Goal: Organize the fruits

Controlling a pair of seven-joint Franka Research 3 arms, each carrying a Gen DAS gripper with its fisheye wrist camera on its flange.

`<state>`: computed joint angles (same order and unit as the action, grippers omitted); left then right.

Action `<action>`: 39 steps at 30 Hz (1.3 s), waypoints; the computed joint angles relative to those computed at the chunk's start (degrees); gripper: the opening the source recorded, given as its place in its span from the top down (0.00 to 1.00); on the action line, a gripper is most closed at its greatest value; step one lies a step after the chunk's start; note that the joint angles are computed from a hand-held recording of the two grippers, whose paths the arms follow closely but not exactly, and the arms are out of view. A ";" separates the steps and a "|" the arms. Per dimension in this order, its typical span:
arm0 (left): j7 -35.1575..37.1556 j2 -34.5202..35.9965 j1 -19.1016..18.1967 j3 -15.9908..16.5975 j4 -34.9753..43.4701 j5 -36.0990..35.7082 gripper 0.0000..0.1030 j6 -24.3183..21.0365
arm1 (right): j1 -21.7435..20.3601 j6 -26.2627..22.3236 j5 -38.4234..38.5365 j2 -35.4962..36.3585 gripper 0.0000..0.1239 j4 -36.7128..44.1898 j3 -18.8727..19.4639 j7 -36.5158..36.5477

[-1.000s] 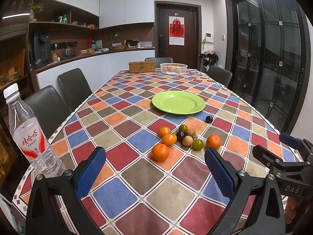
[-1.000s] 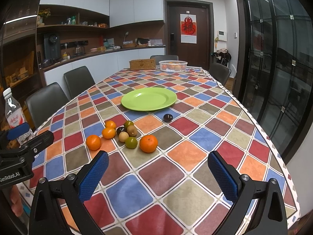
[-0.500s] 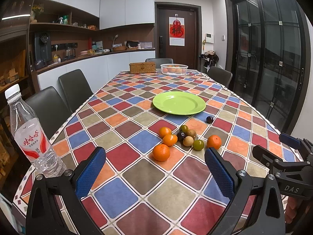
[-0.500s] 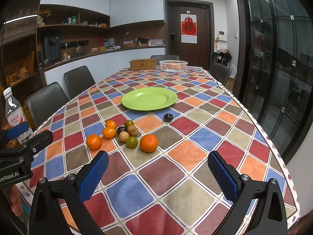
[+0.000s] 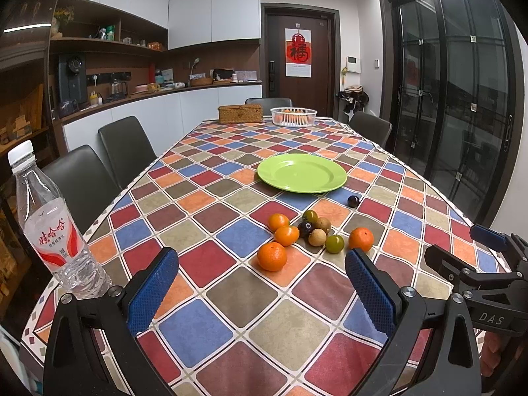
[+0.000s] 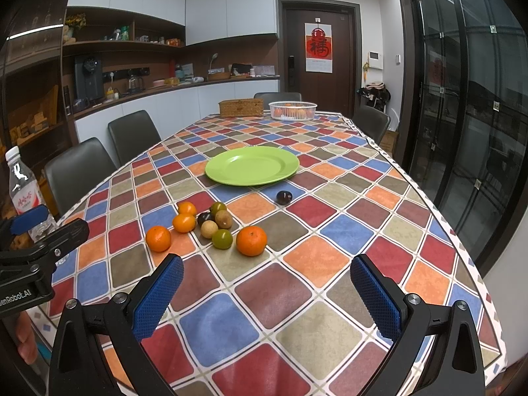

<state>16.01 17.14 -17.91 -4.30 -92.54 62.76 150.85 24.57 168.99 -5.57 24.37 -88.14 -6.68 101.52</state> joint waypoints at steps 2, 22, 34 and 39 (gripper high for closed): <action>0.06 -0.01 0.01 -0.01 -0.02 -0.06 0.00 0.03 | 0.54 -0.44 -0.34 -0.39 0.17 -0.07 -0.31 0.39; 8.15 5.32 0.99 0.36 4.01 -8.07 0.00 -0.35 | -1.72 -8.62 1.47 4.89 0.17 7.24 2.47 -3.15; 21.79 13.31 1.18 0.69 13.68 -20.85 0.06 -4.22 | -2.39 -20.03 2.68 17.31 0.18 26.84 3.11 -6.80; 26.37 16.21 1.46 0.71 17.20 -25.45 0.09 -5.48 | -3.27 -25.93 4.04 23.25 0.22 36.85 3.90 -8.08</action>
